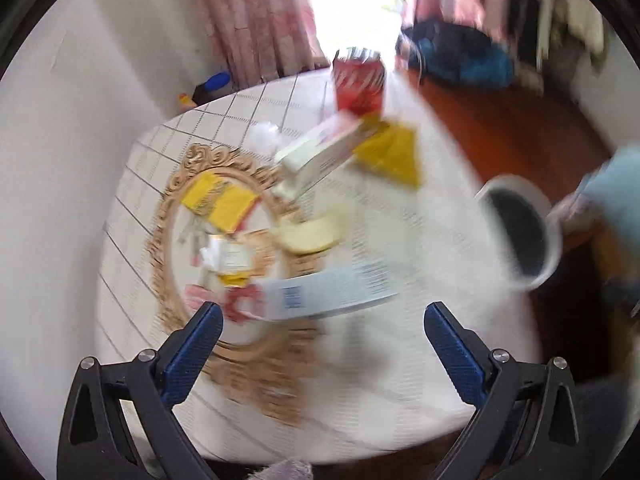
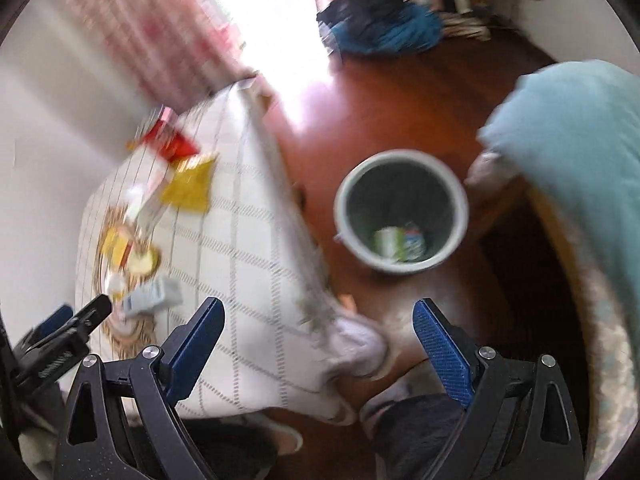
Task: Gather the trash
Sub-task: 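Grasp the yellow chip bag with the right tool while the left tool grasps the white medicine box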
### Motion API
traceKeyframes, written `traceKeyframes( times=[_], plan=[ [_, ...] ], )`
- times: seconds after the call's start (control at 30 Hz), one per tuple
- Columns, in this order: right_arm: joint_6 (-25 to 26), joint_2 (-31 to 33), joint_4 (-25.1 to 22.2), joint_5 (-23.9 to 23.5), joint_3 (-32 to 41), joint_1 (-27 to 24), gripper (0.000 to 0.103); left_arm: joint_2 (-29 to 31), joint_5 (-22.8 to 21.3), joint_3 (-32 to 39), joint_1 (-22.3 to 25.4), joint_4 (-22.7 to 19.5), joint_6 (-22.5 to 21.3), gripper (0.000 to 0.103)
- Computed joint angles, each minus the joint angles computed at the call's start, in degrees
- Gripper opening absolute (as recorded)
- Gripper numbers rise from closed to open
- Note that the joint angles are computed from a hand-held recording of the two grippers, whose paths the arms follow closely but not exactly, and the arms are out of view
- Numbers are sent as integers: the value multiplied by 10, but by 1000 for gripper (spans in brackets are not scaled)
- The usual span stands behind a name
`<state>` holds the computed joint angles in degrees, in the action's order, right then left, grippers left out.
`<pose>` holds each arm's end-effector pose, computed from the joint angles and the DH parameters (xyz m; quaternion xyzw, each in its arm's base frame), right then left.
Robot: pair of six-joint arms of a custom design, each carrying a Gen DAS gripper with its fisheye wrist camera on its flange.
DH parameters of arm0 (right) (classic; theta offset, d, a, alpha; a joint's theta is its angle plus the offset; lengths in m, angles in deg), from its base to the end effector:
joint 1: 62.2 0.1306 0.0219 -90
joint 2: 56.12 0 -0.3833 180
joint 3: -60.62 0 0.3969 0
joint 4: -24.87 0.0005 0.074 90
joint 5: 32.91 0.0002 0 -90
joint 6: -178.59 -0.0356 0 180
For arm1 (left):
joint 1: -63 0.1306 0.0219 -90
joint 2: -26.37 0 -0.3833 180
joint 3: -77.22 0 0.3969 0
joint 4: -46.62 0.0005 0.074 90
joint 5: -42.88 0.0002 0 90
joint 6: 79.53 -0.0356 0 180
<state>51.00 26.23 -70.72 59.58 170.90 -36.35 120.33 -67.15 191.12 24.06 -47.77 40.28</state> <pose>0.3276 0.1564 0.5950 0.1045 0.9753 0.0837 0.1760 0.3574 -0.2738 0.5448 0.0542 0.9745 0.0670 0.2072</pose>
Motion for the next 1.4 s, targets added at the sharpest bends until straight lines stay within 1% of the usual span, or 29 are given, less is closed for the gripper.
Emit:
traceKeyframes(
  times=[0.07, 0.1, 0.17, 0.27, 0.3, 0.37, 0.4, 0.43, 0.47, 0.5, 0.53, 0.6, 0.63, 0.67, 0.7, 0.77, 0.8, 0.83, 0.87, 0.9, 0.93, 1.0, 1.1, 1.17, 1.2, 1.23, 1.27, 1.3, 1.4],
  plan=[
    [9, 25, 4, -12, -10, 21, 97, 1, -20, -29, 7, 3, -78, 102],
    [13, 38, 6, -15, -14, 30, 97, 6, -33, -46, 8, 10, -138, 102],
    [25, 58, 5, -20, -16, 36, 96, 11, -49, -66, 8, 22, -216, 102],
    [38, 82, 5, -24, -24, 40, 96, 21, -51, -77, 11, 36, -291, 102],
    [42, 90, 4, -24, -22, 39, 96, 27, -44, -77, 14, 44, -318, 102],
    [51, 101, 1, -30, -18, 33, 96, 33, -31, -74, 19, 54, -342, 100],
    [54, 105, -1, -30, -16, 32, 96, 33, -24, -76, 22, 61, -350, 83],
    [60, 112, -3, -29, -10, 29, 96, 36, -13, -74, 25, 62, -354, 69],
    [63, 116, -4, -29, -3, 26, 96, 35, 10, -70, 30, 60, -352, 51],
    [66, 126, -2, -29, 6, 25, 96, 36, 18, -65, 33, 54, -341, 46],
    [69, 132, -2, -28, 16, 22, 96, 39, 18, -58, 33, 45, -332, 44],
    [74, 144, 2, -33, 36, 14, 96, 41, 39, -46, 43, 19, -278, 41],
    [70, 153, 9, -41, 49, 9, 96, 43, 59, -37, 53, 0, -236, 41],
    [65, 159, 14, -48, 58, 6, 96, 43, 85, -30, 66, -17, -183, 41],
    [58, 170, 25, -63, 72, 0, 96, 32, 119, -33, 83, -17, -127, 41],
    [48, 201, 42, -84, 106, -5, 96, 16, 147, -42, 106, -18, -37, 41],
    [40, 217, 59, -97, 123, -7, 96, 1, 170, -55, 124, -10, 27, 41],
    [33, 229, 66, -100, 135, -4, 96, -5, 180, -62, 132, -5, 54, 41],
    [24, 254, 76, -105, 160, -4, 96, -14, 191, -71, 143, 3, 93, 41],
    [16, 271, 84, -114, 177, -3, 96, -17, 194, -76, 148, 9, 109, 39],
    [6, 291, 87, -118, 196, -1, 96, -18, 205, -80, 154, 17, 115, 39],
    [-11, 323, 88, -128, 234, 0, 94, -5, 207, -77, 158, 9, 105, 40],
    [-32, 363, 88, -133, 278, -1, 90, 12, 179, -71, 153, 2, 74, 42],
    [-39, 383, 85, -140, 295, -1, 75, 17, 167, -69, 152, -2, 63, 41],
    [-41, 382, 95, -150, 287, -2, 65, 17, 162, -70, 152, 0, 58, 40],
    [-49, 375, 118, -177, 268, -5, 52, 14, 156, -71, 150, 7, 58, 35],
    [-52, 384, 116, -182, 278, -4, 47, 12, 151, -72, 149, 9, 56, 32],
    [-48, 383, 114, -179, 279, -3, 43, 10, 147, -72, 148, 11, 56, 32],
    [-31, 370, 102, -180, 271, 0, 39, -8, 143, -76, 143, 16, 67, 32]
  ],
)
